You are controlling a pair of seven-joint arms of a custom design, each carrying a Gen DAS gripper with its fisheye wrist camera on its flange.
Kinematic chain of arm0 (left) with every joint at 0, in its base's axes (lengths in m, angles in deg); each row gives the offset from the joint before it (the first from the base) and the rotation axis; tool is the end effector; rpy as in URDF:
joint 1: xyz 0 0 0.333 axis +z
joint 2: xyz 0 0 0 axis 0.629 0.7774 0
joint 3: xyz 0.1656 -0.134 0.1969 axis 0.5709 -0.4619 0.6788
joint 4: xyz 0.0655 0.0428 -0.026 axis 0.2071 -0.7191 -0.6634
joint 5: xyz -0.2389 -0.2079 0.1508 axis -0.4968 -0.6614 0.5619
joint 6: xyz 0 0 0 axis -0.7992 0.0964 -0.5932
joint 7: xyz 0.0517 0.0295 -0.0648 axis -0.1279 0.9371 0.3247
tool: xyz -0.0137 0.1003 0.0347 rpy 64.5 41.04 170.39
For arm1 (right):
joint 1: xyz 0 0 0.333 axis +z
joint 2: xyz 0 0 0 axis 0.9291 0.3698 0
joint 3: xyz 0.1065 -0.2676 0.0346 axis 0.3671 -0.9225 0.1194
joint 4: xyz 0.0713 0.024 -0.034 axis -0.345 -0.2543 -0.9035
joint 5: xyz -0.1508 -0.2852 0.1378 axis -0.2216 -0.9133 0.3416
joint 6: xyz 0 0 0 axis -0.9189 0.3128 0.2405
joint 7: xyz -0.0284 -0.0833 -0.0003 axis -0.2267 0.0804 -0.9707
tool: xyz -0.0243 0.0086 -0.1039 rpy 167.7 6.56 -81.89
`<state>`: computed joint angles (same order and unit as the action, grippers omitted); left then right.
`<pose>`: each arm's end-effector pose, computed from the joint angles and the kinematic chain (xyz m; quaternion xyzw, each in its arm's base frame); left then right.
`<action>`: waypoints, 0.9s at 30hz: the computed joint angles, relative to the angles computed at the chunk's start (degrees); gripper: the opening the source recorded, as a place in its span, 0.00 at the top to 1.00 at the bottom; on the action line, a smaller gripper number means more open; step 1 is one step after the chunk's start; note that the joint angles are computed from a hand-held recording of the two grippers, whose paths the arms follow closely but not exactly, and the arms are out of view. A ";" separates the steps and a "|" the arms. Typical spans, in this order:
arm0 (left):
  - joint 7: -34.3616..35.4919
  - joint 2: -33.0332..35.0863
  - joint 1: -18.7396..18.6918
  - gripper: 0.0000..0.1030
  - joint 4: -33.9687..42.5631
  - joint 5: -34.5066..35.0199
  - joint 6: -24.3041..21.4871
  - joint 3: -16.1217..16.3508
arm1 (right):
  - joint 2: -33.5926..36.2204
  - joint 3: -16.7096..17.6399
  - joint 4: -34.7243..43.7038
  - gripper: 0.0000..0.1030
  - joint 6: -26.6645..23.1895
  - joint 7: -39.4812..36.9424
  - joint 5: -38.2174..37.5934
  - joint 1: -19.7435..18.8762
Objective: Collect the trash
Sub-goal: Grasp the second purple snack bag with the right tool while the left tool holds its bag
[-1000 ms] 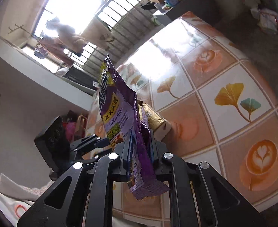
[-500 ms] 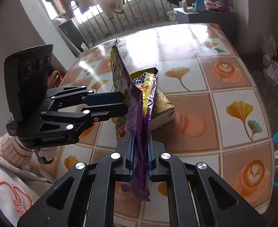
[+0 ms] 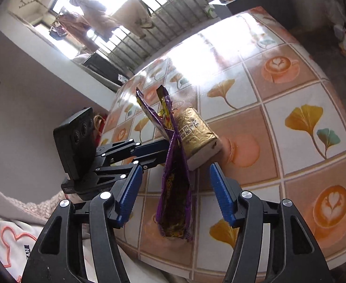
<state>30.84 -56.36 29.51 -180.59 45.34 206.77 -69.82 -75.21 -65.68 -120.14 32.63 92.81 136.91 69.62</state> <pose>0.5006 -0.1369 0.5819 -0.5288 0.7623 -0.3694 0.0521 0.5700 0.0761 0.6225 -0.7464 0.5219 0.1515 0.3841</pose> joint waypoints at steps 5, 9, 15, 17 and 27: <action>0.15 0.65 0.25 0.76 0.84 -0.15 -0.66 0.11 | 6.23 0.80 6.10 0.44 -4.32 3.53 1.55 -1.03; 0.09 0.68 0.48 0.76 0.84 0.42 -0.54 -0.16 | 10.06 2.26 9.99 0.44 -8.68 6.20 2.92 -2.43; 0.11 0.39 0.29 0.76 0.47 0.16 -0.16 -0.15 | 10.06 2.91 10.24 0.81 -8.06 8.37 0.14 -1.82; 1.33 0.11 0.20 0.76 0.15 -1.90 -0.10 0.30 | 9.19 2.91 8.30 0.89 -7.44 8.61 2.27 -2.53; 8.69 -0.87 -0.36 0.76 2.11 -9.99 1.36 2.20 | 0.75 0.07 -3.80 1.00 -1.29 5.35 12.19 -4.89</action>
